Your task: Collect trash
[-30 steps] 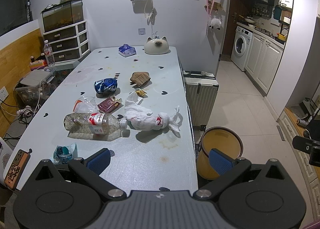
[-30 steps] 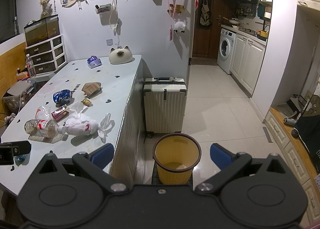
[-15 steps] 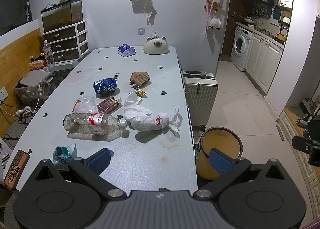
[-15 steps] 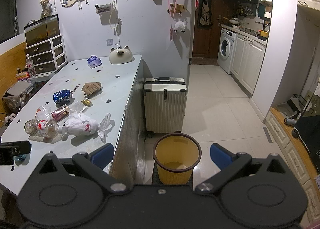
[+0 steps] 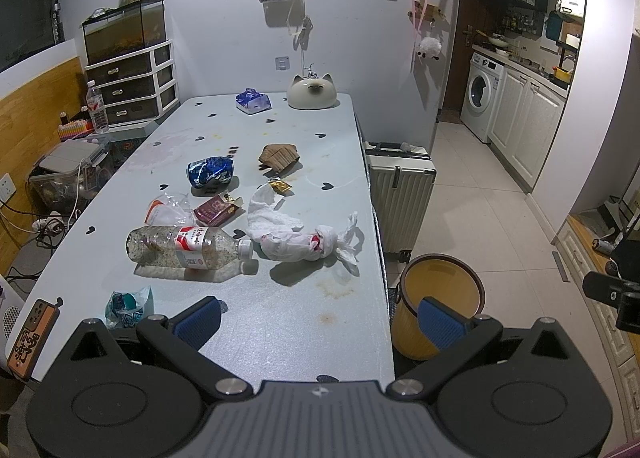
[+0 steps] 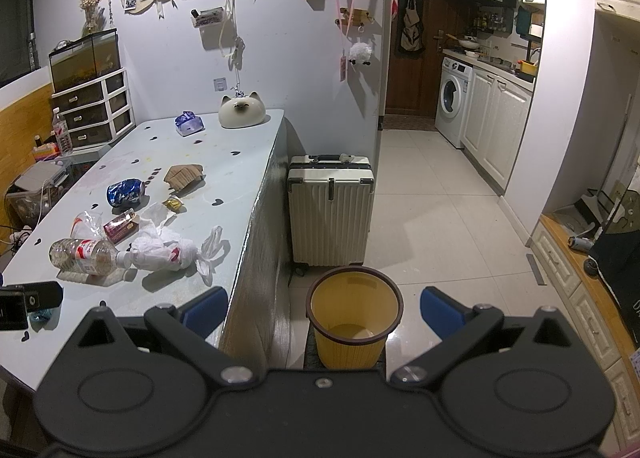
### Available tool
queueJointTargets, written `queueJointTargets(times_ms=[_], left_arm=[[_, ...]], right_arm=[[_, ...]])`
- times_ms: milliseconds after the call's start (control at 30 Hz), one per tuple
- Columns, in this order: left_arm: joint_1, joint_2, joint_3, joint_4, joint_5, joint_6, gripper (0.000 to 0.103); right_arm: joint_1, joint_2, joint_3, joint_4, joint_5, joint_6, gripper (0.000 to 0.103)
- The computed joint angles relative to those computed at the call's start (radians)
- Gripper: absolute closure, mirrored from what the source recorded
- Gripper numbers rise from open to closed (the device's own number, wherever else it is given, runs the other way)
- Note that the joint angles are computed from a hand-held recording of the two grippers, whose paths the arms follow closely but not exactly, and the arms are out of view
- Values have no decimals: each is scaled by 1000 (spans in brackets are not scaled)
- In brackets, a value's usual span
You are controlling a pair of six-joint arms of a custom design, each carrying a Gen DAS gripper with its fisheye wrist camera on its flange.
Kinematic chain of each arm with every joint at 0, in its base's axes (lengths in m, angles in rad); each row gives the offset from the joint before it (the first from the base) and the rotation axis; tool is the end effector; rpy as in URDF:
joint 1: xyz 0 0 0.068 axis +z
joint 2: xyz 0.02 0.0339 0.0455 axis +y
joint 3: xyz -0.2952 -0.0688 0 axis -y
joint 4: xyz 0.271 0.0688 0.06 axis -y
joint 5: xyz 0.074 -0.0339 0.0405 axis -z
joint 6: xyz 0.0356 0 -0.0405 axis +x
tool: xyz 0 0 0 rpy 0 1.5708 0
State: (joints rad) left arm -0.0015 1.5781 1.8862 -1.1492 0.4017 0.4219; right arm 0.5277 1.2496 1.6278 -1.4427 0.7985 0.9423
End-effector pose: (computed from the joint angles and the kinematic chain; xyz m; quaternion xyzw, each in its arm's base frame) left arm 0.3334 -0.0144 0.4685 0.2619 0.8800 -0.1093 0.3808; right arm 0.1895 0.0809 0.4630 0.2789 0.8529 -0.1244 0.4235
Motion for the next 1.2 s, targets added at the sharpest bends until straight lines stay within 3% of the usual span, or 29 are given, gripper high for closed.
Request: queueJointTargets(times_ms=[833,1000,1200], left_arm=[[-24,-24,-38,23,-16,-29,0],[-63,-71,-83,33,-67,-91,0],[-76,-121,-131,46,-135,-173,0]], right_arm=[[-2,-14,-3,-4,-5,-9,0],[-32,-48,-54,60,-44,-78,0],[-144,-104,-120,199,-175,-284,0]])
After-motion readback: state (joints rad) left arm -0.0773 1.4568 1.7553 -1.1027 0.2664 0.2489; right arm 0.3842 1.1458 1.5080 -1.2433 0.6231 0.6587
